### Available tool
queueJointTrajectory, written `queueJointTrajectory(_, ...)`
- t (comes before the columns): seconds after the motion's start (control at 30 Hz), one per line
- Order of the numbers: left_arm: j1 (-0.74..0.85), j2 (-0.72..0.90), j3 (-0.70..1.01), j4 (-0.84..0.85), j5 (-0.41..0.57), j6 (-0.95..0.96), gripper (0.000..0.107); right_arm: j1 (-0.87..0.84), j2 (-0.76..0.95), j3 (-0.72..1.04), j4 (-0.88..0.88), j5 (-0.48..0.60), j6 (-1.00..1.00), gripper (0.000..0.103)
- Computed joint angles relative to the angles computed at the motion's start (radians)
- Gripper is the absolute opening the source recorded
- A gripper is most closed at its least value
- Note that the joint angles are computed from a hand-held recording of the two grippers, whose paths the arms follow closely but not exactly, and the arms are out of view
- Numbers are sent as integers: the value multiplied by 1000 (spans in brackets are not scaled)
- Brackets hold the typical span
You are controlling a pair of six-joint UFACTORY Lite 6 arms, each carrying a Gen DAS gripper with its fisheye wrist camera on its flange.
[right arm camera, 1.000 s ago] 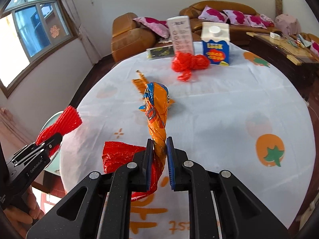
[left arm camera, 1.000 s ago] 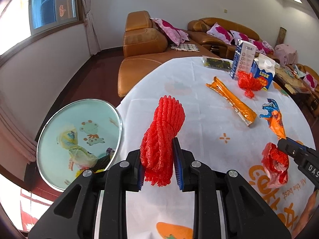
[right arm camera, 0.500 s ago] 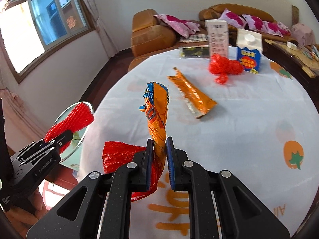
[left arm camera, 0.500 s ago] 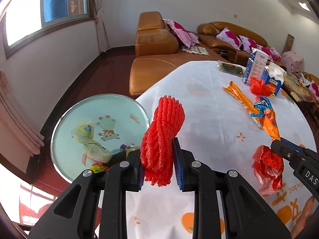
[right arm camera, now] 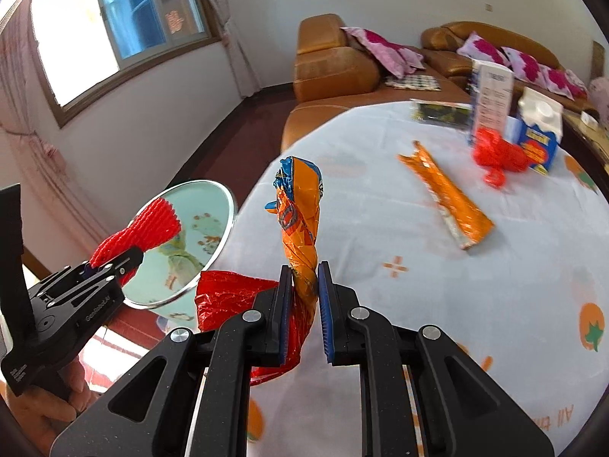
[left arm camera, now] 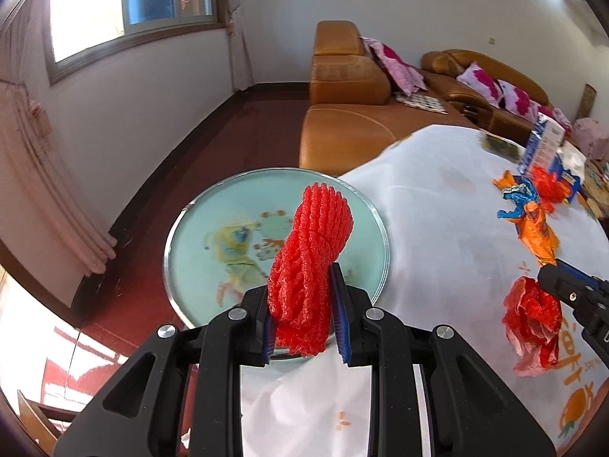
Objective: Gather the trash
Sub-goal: 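Carry the red mesh net and red bag with wrapper over the bin with both tools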
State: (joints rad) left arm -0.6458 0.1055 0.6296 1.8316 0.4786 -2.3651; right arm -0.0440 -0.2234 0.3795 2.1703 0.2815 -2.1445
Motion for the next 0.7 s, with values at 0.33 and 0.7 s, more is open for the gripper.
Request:
queueJointTrajectory(0.33, 136, -19, -61, 119, -23, -83, 24, 196, 98, 83, 323, -48, -249, 15)
queueJointTrajectory(0.7, 227, 51, -32, 236, -49, -159, 25, 287, 212, 190, 505, -62, -397, 15)
